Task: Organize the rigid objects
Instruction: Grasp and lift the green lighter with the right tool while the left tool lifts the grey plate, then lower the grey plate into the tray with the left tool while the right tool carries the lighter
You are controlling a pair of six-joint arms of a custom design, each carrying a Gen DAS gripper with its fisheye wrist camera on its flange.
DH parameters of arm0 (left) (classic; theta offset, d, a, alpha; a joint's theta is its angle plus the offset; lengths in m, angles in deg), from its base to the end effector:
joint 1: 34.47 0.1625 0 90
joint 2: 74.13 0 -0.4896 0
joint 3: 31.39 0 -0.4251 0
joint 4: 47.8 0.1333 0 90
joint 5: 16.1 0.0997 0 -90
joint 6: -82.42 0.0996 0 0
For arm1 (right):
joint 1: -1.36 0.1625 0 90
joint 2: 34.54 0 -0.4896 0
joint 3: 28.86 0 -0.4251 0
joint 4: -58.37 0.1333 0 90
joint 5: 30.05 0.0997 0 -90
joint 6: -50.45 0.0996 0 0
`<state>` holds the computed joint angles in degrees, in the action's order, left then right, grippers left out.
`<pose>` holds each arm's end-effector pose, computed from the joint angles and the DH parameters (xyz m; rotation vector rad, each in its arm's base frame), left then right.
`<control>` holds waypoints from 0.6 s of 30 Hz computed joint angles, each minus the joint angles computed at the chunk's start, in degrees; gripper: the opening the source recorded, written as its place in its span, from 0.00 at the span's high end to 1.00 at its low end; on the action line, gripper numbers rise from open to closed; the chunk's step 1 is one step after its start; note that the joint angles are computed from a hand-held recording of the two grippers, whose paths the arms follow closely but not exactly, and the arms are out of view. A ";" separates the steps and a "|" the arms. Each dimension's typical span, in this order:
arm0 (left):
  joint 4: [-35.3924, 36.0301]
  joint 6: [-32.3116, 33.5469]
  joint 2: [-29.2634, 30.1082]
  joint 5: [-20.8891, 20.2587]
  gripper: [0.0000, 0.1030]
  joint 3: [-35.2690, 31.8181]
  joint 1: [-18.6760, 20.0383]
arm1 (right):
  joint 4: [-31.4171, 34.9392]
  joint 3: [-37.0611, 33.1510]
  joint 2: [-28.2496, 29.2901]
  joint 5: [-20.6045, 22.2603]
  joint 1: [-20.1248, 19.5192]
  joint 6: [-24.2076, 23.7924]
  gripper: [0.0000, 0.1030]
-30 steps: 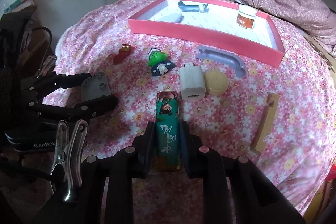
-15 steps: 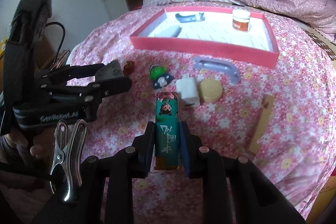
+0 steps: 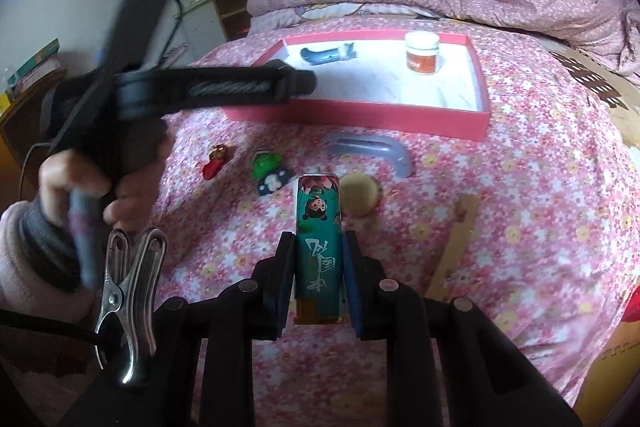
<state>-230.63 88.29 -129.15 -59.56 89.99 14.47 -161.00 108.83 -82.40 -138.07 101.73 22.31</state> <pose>-0.2200 -0.5655 0.1573 0.7239 2.2697 -0.8395 0.1849 -0.4409 0.0909 0.7181 -2.5054 0.8603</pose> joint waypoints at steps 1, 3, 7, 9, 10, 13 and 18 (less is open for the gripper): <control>0.28 -0.19 0.60 -0.22 0.26 -0.97 0.48 | -0.16 0.07 -0.12 0.07 -0.16 0.01 0.77; 1.24 -1.25 1.61 -0.42 0.26 -2.45 1.20 | -0.32 0.19 -0.48 0.10 -0.53 0.16 0.77; 2.57 -1.93 3.10 -0.23 0.26 -3.80 2.05 | -0.26 0.23 -0.91 0.45 -1.15 0.72 0.77; 2.76 -1.70 3.63 0.14 0.26 -4.00 2.25 | -0.47 0.13 -1.13 0.21 -1.25 0.53 0.77; 2.10 -1.49 3.69 0.01 0.26 -3.82 2.33 | -0.60 0.12 -1.26 0.18 -1.31 0.49 0.77; 1.66 -1.43 3.62 -0.45 0.25 -3.68 2.49 | -0.90 0.09 -1.76 0.16 -1.53 0.62 0.77; 0.88 -2.03 3.34 -0.83 0.25 -3.18 2.57 | -1.02 0.02 -2.25 0.14 -1.86 1.08 0.77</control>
